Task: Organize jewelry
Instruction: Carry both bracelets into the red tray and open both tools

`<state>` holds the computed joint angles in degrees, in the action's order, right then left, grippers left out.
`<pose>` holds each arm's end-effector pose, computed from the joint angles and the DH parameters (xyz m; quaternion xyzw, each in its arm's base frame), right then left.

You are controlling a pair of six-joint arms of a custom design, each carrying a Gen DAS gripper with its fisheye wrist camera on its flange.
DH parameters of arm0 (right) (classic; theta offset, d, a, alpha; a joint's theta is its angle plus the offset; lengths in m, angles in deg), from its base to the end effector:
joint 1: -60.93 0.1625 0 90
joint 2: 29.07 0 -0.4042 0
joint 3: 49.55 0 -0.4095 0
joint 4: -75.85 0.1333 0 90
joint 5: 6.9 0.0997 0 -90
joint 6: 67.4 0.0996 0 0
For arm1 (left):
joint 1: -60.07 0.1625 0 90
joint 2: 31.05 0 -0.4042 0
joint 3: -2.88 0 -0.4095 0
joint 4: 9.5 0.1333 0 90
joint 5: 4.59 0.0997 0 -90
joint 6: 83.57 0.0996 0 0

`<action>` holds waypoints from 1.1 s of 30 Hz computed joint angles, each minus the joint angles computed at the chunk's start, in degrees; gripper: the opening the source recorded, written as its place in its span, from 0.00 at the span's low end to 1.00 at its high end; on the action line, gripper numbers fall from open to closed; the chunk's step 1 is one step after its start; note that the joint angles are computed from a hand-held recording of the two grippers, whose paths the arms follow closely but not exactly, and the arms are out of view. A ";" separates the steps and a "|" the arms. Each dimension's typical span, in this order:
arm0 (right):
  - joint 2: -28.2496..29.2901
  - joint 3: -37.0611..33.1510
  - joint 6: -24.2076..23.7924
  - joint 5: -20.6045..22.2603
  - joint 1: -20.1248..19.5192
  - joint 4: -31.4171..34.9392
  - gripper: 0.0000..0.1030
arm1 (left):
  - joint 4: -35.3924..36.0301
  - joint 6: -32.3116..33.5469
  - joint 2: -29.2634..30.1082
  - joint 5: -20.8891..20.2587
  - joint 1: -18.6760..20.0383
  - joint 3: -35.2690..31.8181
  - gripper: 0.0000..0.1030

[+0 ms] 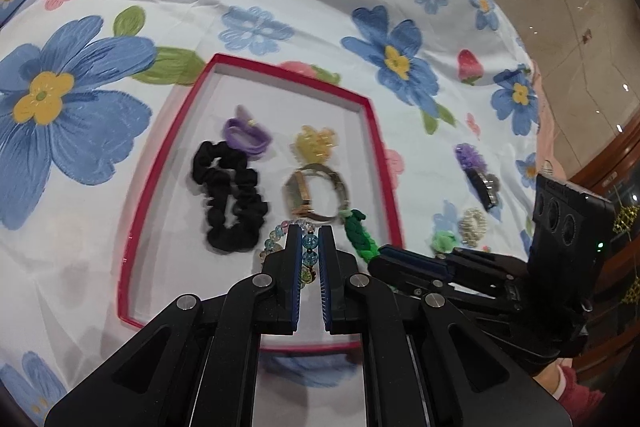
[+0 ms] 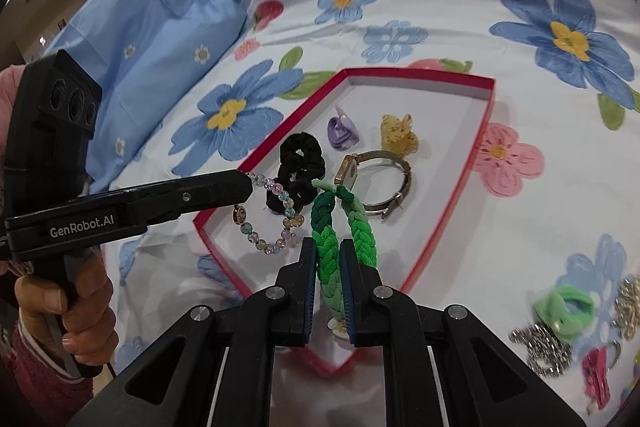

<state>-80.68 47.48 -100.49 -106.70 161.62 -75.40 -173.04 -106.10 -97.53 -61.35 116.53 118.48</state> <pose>0.2370 -0.6281 0.1204 0.3570 -0.9201 0.1182 0.1096 -0.1498 -0.5660 0.1889 0.0296 0.9380 -0.3103 0.1515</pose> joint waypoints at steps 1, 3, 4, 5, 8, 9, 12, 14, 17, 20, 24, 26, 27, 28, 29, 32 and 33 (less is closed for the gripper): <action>0.70 -0.55 -0.11 -0.68 0.13 0.29 0.11 | 0.22 -0.03 0.05 0.35 0.27 0.00 0.06; 1.53 -1.11 -0.14 -1.56 0.33 0.56 0.11 | 0.46 -0.38 0.05 0.68 1.02 0.12 0.06; 2.01 -1.40 -0.29 -2.16 0.46 0.72 0.11 | 0.51 -0.56 0.03 0.64 1.34 0.18 0.06; 2.43 -1.75 -0.43 -2.59 0.53 1.05 0.11 | 0.64 -0.77 0.04 0.95 1.63 0.25 0.06; 3.45 -2.41 -0.78 -3.79 0.82 1.73 0.11 | 1.56 -1.29 0.16 2.43 2.24 0.35 0.06; 3.71 -2.54 -0.92 -4.21 0.91 1.97 0.12 | 1.53 -1.55 0.09 2.00 2.67 0.47 0.06; 4.23 -2.82 -0.99 -5.01 0.99 2.46 0.14 | 2.20 -2.14 -0.02 2.65 3.09 0.67 0.06; 4.67 -3.32 -0.61 -5.53 0.97 3.14 0.15 | 2.23 -2.30 -0.10 2.39 3.33 0.73 0.06; 4.67 -3.38 -0.66 -5.33 0.91 3.18 0.15 | 3.36 -2.90 -0.01 3.37 3.20 0.59 0.07; 4.50 -3.55 -0.09 -4.42 0.73 3.85 0.17 | 4.07 -3.41 -0.03 4.30 2.89 0.58 0.07; 3.87 -3.25 0.54 -3.21 0.49 3.75 0.27 | 5.37 -4.21 0.00 6.06 2.19 0.42 0.23; 3.28 -2.84 0.75 -2.36 0.38 3.57 0.30 | 6.17 -4.98 -0.22 6.88 1.74 0.45 0.31; 2.92 -2.52 0.73 -2.15 0.37 3.30 0.31 | 6.12 -5.26 -0.39 7.04 1.60 0.60 0.33; 2.40 -2.06 0.75 -1.82 0.33 2.87 0.31 | 6.18 -5.52 -0.49 7.20 1.47 0.68 0.36; 2.11 -1.88 0.94 -1.48 0.29 2.70 0.31 | 6.52 -6.01 -0.64 7.57 1.27 0.74 0.38; 0.40 -0.68 1.60 0.04 -0.05 2.13 0.31 | 6.94 -7.02 -1.20 8.13 0.62 1.17 0.40; -0.43 0.04 1.81 0.44 -0.21 1.46 0.31 | 6.79 -6.97 -1.49 8.26 0.20 1.50 0.40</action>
<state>-81.11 47.52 -98.68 -106.26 161.41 -73.94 -166.25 -113.07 -99.02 -53.10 116.73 119.98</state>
